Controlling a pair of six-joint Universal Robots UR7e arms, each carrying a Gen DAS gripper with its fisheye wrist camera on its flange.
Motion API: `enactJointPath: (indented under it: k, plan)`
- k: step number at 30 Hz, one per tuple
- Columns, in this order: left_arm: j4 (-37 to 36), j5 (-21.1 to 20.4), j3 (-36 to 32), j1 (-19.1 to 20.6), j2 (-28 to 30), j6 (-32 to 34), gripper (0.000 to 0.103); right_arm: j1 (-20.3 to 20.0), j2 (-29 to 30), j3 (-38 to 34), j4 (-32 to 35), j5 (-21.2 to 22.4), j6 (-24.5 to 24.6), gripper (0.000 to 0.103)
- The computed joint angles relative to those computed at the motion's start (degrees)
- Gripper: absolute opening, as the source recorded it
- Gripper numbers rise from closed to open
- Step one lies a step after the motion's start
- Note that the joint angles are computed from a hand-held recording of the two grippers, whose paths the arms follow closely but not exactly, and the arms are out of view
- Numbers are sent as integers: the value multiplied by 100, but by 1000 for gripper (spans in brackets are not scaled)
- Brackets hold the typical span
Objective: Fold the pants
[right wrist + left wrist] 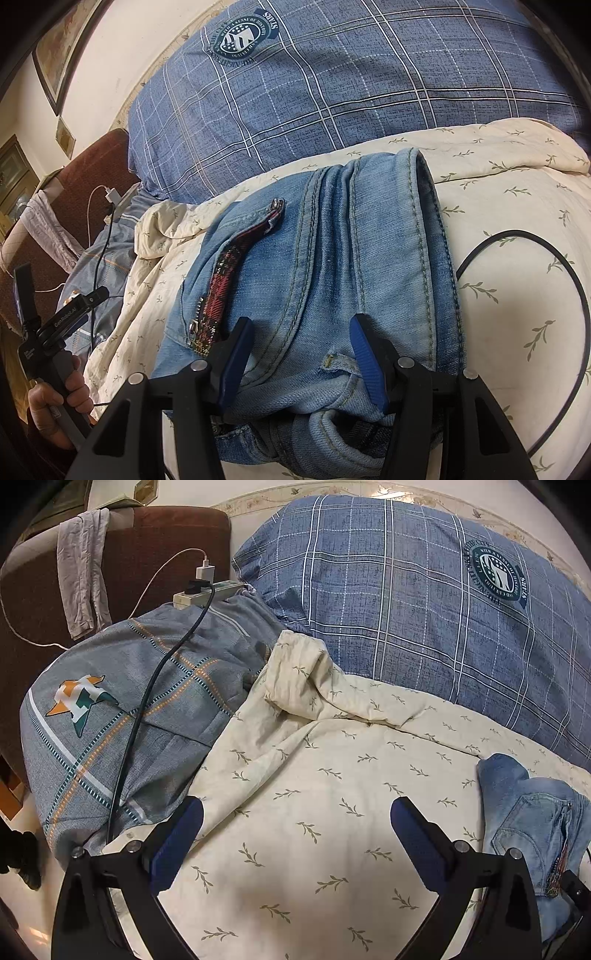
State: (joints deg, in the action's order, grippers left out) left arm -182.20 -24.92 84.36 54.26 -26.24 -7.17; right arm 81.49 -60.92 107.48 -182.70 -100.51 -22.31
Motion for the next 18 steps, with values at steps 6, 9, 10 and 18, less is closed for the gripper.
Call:
enactJointPath:
  k: [6, 9, 10, 18]
  plan:
    - [-49, 33, -41, -13, 47, 43, 102, 1, -1, 9, -8, -3, -7, 59]
    - [38, -21, -89, -18, 79, 17, 102, 8, -14, 37, -19, -21, -62, 59]
    - [109, -53, -125, -20, 103, -1, 102, 14, -24, 38, 5, -32, -87, 59]
    - [1927, -740, -1383, -70, 520, -425, 102, 103, -307, -386, 566, 273, 309, 58]
